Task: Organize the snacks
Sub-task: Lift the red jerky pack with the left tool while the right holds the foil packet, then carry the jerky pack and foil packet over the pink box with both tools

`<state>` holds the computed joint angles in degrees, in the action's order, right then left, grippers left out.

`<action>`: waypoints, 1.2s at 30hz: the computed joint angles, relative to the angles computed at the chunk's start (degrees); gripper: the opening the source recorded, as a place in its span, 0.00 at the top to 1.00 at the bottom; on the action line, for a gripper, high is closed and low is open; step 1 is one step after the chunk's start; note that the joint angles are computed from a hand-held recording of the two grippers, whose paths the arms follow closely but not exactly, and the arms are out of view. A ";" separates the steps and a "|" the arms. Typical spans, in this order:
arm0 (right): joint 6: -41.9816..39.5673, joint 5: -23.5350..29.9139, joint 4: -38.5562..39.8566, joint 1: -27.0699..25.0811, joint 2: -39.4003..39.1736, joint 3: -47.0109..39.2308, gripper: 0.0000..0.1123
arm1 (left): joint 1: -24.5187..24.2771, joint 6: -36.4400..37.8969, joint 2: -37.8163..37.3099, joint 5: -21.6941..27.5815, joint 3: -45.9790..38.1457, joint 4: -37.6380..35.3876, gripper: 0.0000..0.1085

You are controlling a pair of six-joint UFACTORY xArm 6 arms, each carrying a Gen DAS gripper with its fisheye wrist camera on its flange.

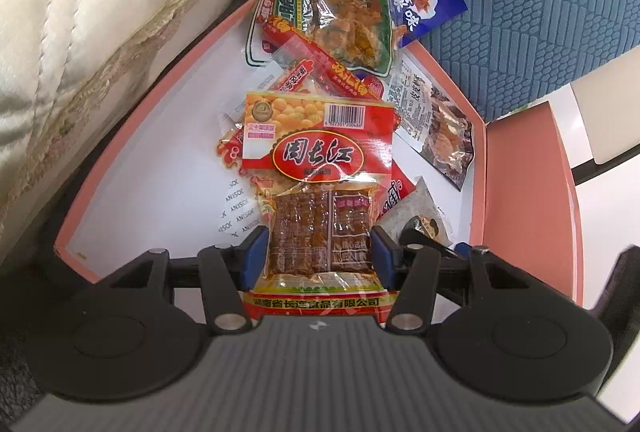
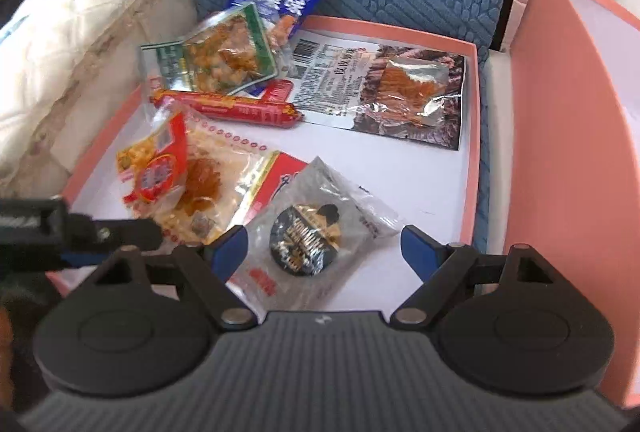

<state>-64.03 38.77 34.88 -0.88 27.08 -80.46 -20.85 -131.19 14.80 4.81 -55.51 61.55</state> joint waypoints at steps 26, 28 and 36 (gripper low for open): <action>-7.06 3.25 5.24 -1.54 -1.93 1.52 0.66 | -2.69 3.39 -2.38 4.94 0.12 -2.36 0.45; -7.55 2.90 5.90 -1.93 -3.05 2.38 0.66 | -3.56 3.62 -3.16 6.53 0.10 -2.60 0.45; -10.59 5.92 7.74 -4.53 -7.05 3.57 0.66 | -9.16 2.56 -8.55 16.66 0.80 -1.27 0.45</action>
